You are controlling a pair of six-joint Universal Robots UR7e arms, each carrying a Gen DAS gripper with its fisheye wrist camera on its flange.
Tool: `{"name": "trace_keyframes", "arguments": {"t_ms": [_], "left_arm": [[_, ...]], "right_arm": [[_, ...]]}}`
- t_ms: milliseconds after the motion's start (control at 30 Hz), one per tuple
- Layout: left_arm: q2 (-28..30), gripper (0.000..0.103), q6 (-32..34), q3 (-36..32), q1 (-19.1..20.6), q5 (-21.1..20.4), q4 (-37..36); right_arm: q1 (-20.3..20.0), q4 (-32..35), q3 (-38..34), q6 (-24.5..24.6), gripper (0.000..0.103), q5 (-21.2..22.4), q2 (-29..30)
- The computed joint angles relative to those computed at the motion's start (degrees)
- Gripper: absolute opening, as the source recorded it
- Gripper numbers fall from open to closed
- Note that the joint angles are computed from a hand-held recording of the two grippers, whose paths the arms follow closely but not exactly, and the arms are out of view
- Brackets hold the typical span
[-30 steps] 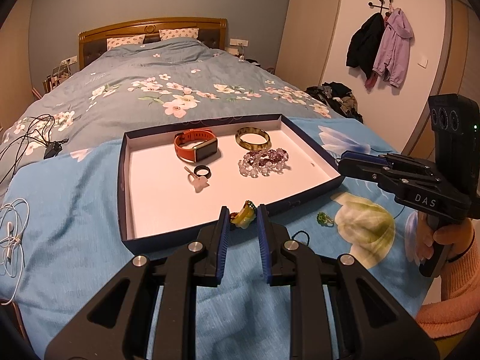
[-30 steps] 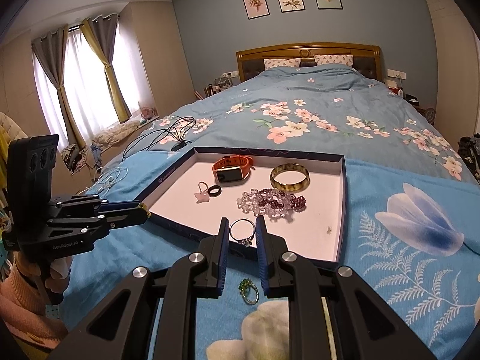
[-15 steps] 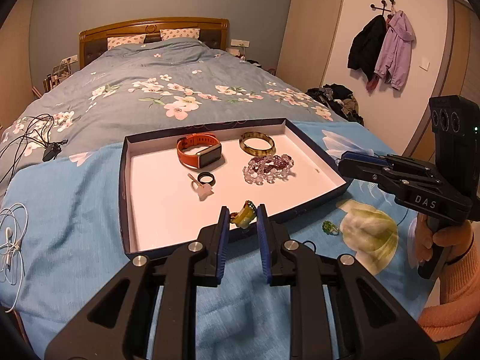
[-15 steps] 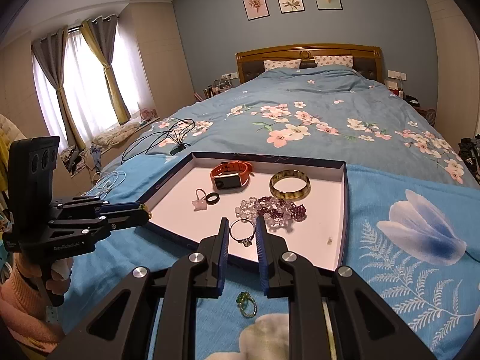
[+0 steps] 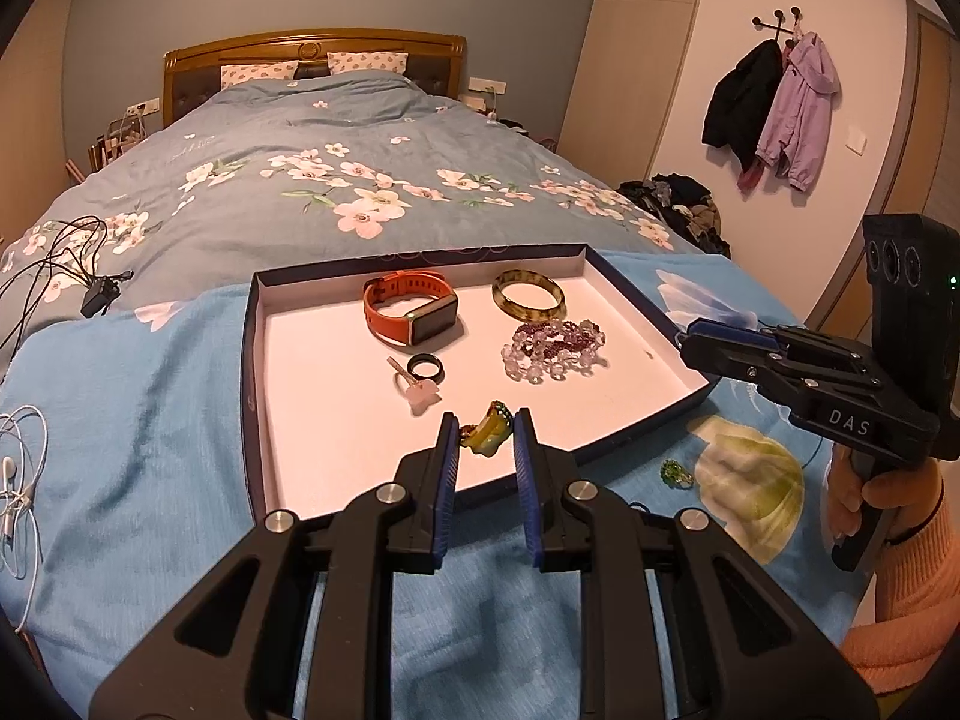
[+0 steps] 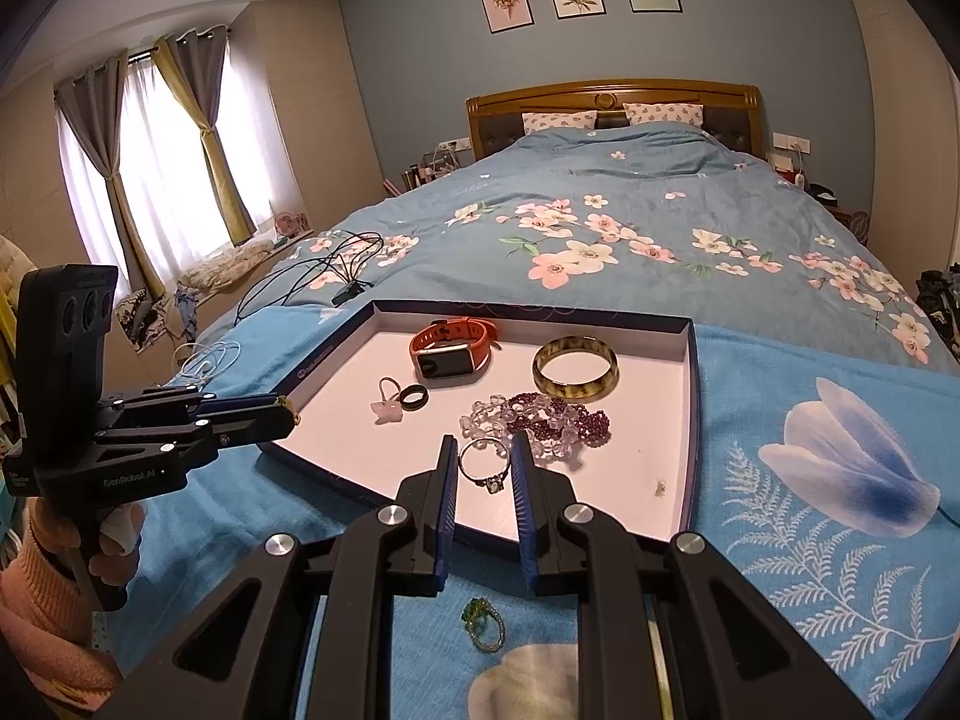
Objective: Organize jewelry
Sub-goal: 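Carry the yellow ring and silver ring over the box with both tools, then open the left tool to drop the yellow ring while the right tool releases the silver ring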
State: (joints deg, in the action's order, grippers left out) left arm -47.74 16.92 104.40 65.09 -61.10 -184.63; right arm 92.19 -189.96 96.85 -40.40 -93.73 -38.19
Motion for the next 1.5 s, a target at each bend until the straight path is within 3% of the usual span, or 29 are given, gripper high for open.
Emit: {"name": "trace_keyframes", "arguments": {"t_ms": [700,1500], "left_arm": [[1.93,0.019,1.06,-3.44,0.56,0.36,0.54],[3.8,0.019,0.87,-5.9,1.27,0.97,2.59]], "right_arm": [[-0.33,2.33,-3.06,1.57,0.016,-0.56,1.31],[0.42,6.99,-9.74,1.6,0.016,-4.14,5.21]]}}
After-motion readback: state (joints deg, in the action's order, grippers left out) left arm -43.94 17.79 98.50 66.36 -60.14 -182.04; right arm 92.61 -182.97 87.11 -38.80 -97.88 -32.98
